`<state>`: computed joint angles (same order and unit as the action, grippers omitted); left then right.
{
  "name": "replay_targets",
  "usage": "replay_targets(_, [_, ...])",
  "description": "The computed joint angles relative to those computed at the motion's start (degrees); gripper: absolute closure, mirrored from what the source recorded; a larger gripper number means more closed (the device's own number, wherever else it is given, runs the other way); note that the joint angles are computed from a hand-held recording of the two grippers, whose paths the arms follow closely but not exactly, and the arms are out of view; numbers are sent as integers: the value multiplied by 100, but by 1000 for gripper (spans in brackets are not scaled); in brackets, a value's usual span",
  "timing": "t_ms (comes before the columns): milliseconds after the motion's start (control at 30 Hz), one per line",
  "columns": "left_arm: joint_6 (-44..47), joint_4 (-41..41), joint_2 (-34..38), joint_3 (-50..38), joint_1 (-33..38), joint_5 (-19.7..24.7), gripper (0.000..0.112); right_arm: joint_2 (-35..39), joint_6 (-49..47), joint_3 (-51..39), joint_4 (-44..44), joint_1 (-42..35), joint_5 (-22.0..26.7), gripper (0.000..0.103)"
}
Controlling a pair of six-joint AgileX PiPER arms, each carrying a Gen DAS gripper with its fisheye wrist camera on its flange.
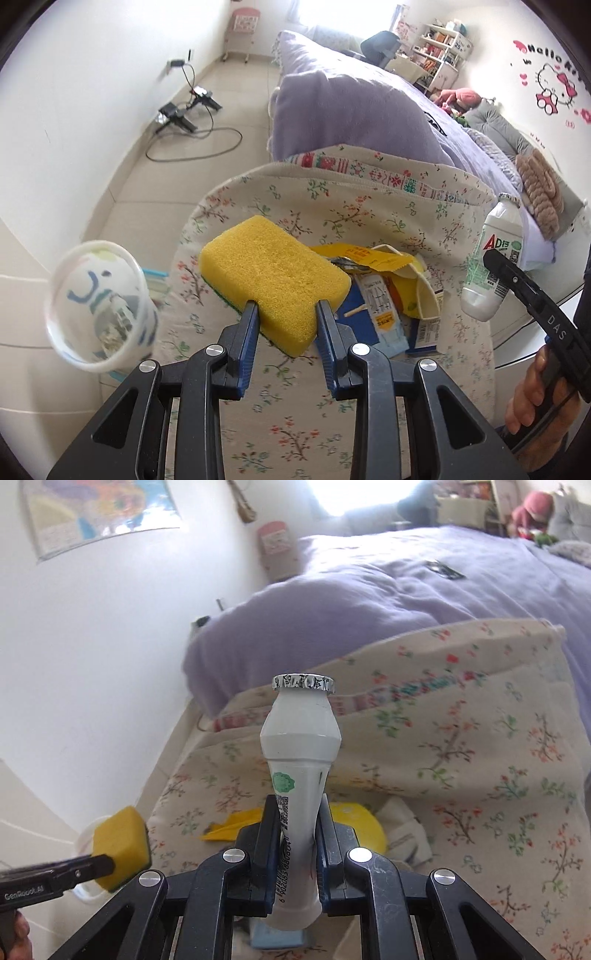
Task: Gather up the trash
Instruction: 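Carry sponge and bottle to the white bin and release both inside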
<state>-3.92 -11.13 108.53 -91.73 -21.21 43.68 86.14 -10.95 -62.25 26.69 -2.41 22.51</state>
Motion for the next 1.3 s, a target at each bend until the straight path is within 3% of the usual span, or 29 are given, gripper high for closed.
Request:
replay_targets(267, [-16,238,-103,80,312,16,80,66,1346,10,-1694,936,-433,88])
replay_targets(433, [-284,673,-142,123,484,-54,80,326,2403,-154,-2811,1456,-486,88])
replay_targets(600, [-220,749,-163,119,754,62,79,676,2940,-451,-3387,1885,-466,88])
replay_targets(1000, [131,318,243,-608,2082,721,79,1819,2438,-1530,-2625,2508,-451,88])
replay_targets(1300, [-22,796,727,-1080,2336,1094,79,2834,1699,-2489,-1469,3059,-700,88])
